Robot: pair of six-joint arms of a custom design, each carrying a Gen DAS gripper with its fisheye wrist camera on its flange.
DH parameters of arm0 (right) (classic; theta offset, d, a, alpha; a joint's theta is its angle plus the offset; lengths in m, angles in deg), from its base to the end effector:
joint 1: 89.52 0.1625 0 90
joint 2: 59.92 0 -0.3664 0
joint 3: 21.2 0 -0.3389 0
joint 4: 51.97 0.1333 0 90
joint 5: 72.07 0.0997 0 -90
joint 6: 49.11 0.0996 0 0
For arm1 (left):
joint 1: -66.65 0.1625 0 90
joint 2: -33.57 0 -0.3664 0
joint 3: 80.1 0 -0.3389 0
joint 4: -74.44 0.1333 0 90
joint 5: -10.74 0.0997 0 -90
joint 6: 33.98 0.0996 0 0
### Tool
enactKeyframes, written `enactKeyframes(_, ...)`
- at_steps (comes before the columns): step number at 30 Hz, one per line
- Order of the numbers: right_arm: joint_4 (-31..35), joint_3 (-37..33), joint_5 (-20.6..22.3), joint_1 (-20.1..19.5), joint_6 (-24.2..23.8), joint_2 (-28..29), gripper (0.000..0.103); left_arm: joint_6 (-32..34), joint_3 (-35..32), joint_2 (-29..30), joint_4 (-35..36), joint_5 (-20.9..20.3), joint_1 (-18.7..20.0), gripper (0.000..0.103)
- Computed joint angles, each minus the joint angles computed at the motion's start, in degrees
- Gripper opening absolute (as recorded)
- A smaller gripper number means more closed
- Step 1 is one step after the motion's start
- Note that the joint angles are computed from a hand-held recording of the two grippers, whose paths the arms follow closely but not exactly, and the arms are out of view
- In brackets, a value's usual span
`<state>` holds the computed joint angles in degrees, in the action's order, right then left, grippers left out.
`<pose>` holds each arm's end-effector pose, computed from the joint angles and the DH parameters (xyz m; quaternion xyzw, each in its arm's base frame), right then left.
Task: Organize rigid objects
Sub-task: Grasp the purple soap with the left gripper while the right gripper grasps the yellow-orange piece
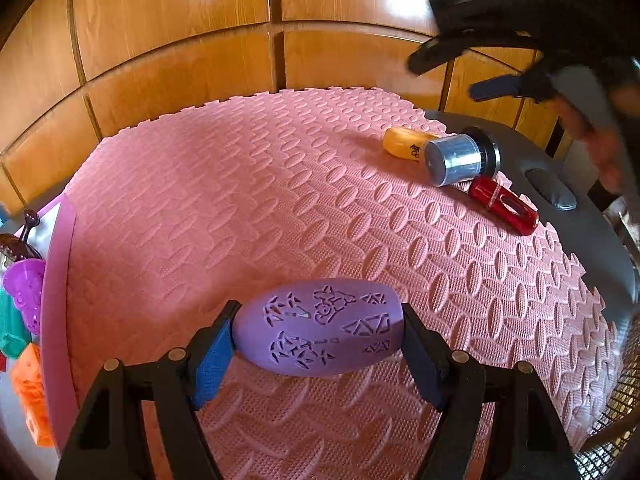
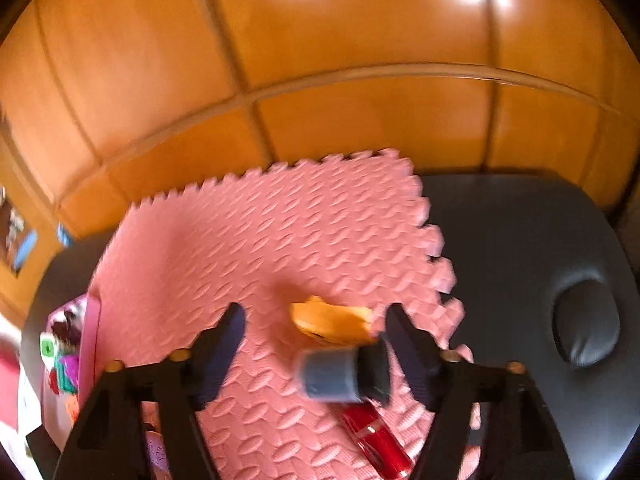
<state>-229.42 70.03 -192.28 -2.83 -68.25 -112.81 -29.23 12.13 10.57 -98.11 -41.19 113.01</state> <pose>0.0474 -0.6210 0.2635 0.0137 -0.8847 0.3474 0.3106 -0.2542 -0.5487 -0.0645 0.3503 0.8720 -0.2112 0.2690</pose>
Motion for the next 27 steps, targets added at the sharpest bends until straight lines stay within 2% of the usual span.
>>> enactKeyframes(3, 8.5, -6.9, -5.3, 0.9, 2.0, 3.8, 0.076, 0.1, 0.1, -0.4, 0.1, -1.0, 0.3, 0.076)
enactKeyframes(7, 18.6, -14.0, -11.2, 0.3, 6.9, 7.8, 0.076, -0.2, 0.4, -0.9, -0.2, -2.3, 0.8, 0.076)
enactKeyframes(11, 25.4, -17.3, -13.0, -0.2, 8.0, 10.1, 0.074, -0.4, 0.3, -1.0, -0.4, -3.1, 1.1, 0.076)
enactKeyframes(12, 25.4, -17.7, -14.3, -0.1, 7.2, 10.9, 0.066, -0.4, 0.2, -0.9, -0.4, -3.1, 1.1, 0.076)
enactKeyframes(15, 18.9, -16.4, -15.8, 0.4, 3.1, 12.1, 0.067, -0.3, 0.0, -0.8, -0.4, -3.3, 1.2, 0.076)
enactKeyframes(18, 15.6, -13.8, -11.6, 0.4, 0.4, 11.0, 0.066, -0.2, 0.0, -0.7, -0.6, -3.3, 1.2, 0.076)
enactKeyframes(20, 11.0, -11.3, -9.9, 1.2, -3.3, 10.4, 0.066, -0.2, 0.0, -0.7, -0.6, -3.2, 1.1, 0.076)
enactKeyframes(22, 7.9, -7.6, -6.1, 2.0, -5.7, 8.6, 0.066, -0.2, 0.3, -0.8, -0.8, -3.1, 1.0, 0.076)
enactKeyframes(27, 4.6, 1.3, -0.8, 3.5, -7.8, 4.7, 0.067, -0.1, 0.5, -1.1, -1.1, -3.7, 1.2, 0.076)
